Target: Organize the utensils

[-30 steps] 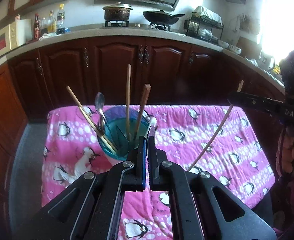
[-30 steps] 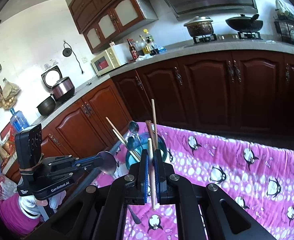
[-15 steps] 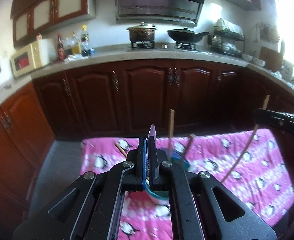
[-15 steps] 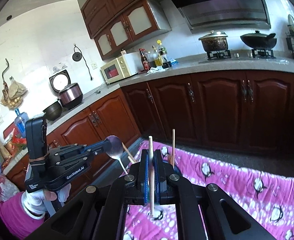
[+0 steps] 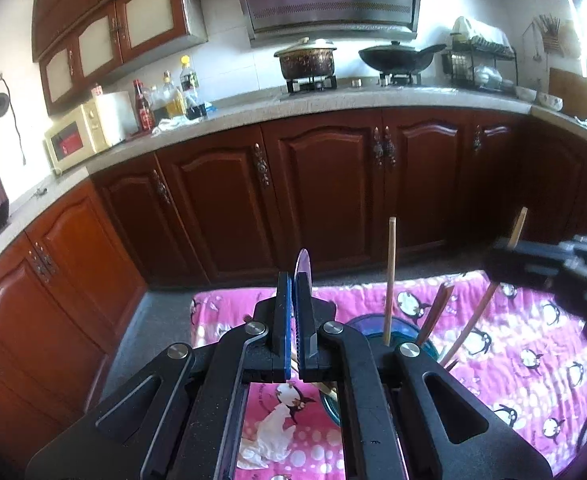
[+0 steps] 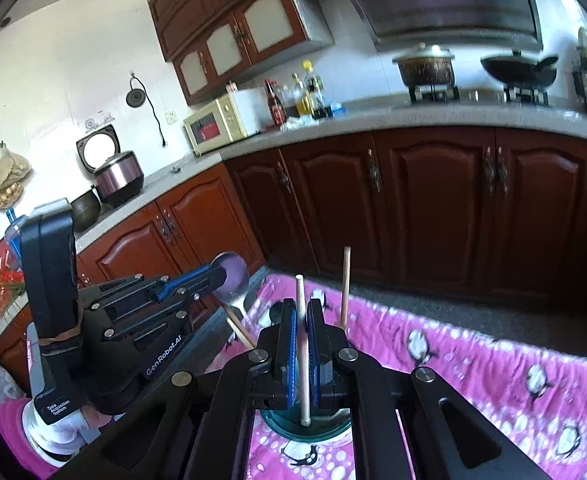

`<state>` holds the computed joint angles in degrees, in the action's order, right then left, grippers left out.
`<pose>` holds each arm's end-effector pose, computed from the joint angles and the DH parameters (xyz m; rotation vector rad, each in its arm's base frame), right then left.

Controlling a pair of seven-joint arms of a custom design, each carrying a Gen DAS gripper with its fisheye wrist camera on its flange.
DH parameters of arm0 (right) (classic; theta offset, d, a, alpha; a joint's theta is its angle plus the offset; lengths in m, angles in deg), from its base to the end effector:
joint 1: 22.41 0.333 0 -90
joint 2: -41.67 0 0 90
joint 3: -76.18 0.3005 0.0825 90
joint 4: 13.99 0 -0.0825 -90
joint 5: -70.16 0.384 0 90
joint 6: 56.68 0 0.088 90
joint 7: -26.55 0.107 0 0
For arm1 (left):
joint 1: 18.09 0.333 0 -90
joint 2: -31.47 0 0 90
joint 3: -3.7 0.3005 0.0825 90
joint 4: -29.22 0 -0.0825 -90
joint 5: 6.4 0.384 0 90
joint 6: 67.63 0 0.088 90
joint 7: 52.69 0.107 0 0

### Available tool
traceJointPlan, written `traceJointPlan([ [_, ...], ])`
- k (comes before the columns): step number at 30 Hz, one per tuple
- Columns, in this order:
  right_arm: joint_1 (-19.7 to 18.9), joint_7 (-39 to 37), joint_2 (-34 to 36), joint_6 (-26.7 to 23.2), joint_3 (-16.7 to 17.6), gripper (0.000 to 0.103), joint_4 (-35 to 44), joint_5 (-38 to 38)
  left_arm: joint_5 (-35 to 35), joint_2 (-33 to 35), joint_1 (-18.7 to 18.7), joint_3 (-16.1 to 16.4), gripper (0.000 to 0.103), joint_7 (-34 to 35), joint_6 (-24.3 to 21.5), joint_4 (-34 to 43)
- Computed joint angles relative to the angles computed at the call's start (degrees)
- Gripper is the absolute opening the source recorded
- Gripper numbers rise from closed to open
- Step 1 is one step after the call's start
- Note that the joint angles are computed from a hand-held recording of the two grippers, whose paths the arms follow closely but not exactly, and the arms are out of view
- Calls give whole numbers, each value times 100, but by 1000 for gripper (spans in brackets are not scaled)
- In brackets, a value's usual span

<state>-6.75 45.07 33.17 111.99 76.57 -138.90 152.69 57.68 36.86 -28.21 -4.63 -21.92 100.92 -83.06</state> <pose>0.5282 0.0847 0.4988 -1.6182 1.3115 -0.4810 0.5611 -0.2462 0.4889 -1.3523 1.8194 -0.8583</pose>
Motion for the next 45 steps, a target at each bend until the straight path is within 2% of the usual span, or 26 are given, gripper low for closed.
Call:
traceJointPlan([
  [6, -115, 485, 411, -256, 1, 5, 38, -366, -221, 215, -75, -33, 0, 184, -78, 28],
  [12, -331, 946, 727, -603, 2, 5, 134, -599, -774, 380, -147, -71, 0, 597, -119, 39],
  [17, -530, 1234, 722, -984, -39, 7, 105, -515, -1260, 440, -176, -105, 1, 921, -125, 25],
  [20, -593, 1196, 635, -1020, -58, 9, 21, -409, -1641, 462, -138, -148, 1, 1172, -98, 10],
  [23, -613, 1179, 542, -985, -71, 13, -73, -374, -1693, 433, -178, -104, 2, 1142, -51, -31],
  [26, -641, 1214, 475, -1039, -109, 16, -144, -354, -1661, 366, -201, -71, 10, 1065, -1, -96],
  [28, -638, 1174, 409, -1002, -116, 19, -208, -311, -1694, 312, -193, -85, 22, 1067, 24, -146],
  [29, -633, 1162, 380, -980, -118, 23, -234, -304, -1734, 284, -177, -97, 31, 1093, 60, -179],
  [30, -629, 1150, 337, -960, -123, 27, -276, -301, -1747, 235, -171, -103, 36, 1093, 106, -228],
  [32, -610, 1082, 227, -887, -136, 31, -373, -218, -1765, 147, -160, -115, 37, 1102, 136, -299],
  [34, -593, 1005, 116, -867, -160, 32, -464, -163, -1856, 58, -136, -146, 39, 1156, 157, -381],
  [37, -528, 860, -100, -694, -163, 34, -656, -53, -1702, -147, -139, -135, 46, 903, 216, -580],
  [41, -397, 699, -352, -332, -137, 41, -908, 59, -1075, -404, -131, -141, 46, 83, 129, -779],
  [45, -268, 662, -523, -29, -126, 42, -1114, 85, -591, -681, -63, -243, 46, -604, -68, -1026],
])
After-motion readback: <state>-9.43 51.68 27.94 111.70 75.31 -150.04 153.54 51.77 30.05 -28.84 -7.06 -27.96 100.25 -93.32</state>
